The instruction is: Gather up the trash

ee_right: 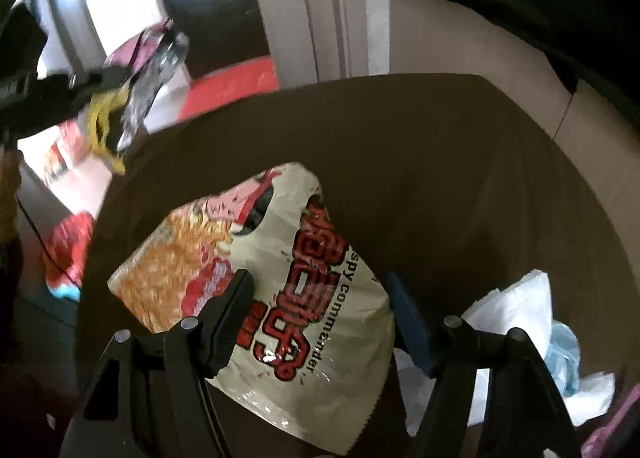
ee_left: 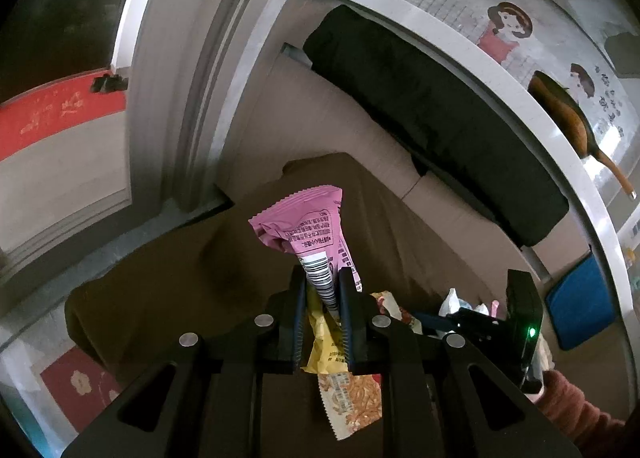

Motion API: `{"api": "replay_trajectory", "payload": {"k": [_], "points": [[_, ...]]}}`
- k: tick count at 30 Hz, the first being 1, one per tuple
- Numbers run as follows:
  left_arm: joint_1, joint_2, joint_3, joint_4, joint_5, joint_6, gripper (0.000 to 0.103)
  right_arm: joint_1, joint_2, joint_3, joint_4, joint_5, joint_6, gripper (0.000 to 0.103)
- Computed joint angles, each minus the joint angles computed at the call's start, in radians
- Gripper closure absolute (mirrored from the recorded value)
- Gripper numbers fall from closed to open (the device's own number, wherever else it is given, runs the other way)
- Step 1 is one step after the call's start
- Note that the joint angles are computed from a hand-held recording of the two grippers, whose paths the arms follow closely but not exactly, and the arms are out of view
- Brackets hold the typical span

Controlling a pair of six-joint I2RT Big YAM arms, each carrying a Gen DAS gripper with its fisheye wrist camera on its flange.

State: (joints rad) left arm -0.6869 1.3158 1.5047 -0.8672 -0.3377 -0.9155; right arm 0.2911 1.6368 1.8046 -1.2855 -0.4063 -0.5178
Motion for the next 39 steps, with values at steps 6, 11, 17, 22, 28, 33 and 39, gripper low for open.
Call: {"api": "replay_trajectory", "payload": {"k": [6,11,17,22,28,33,39], "points": [[-0.018,-0.008,-0.005,0.002,-0.005,-0.019,0.087,-0.007,-0.030,-0.023,-0.008,0.007,-0.008,0.074],[-0.028,0.004,0.016,0.005,0.002,0.001,0.087,-0.048,-0.079,-0.052,0.014,-0.047,0.041,0.088],[-0.065,0.054,0.100,0.007,-0.011,0.047,0.087,-0.122,-0.162,-0.078,0.065,-0.082,0.094,0.092],[-0.113,0.131,0.210,0.010,-0.023,0.104,0.087,-0.218,-0.226,-0.110,0.119,-0.080,0.145,0.093],[-0.140,0.211,0.309,-0.003,0.011,0.108,0.087,-0.309,-0.247,-0.128,0.024,-0.152,0.101,0.086],[-0.139,0.239,0.328,-0.024,0.044,0.106,0.087,-0.353,-0.265,-0.178,-0.023,-0.232,-0.048,0.026],[-0.132,0.214,0.280,-0.028,0.039,0.086,0.087,-0.273,-0.213,-0.164,-0.006,-0.181,-0.195,0.027]]}}
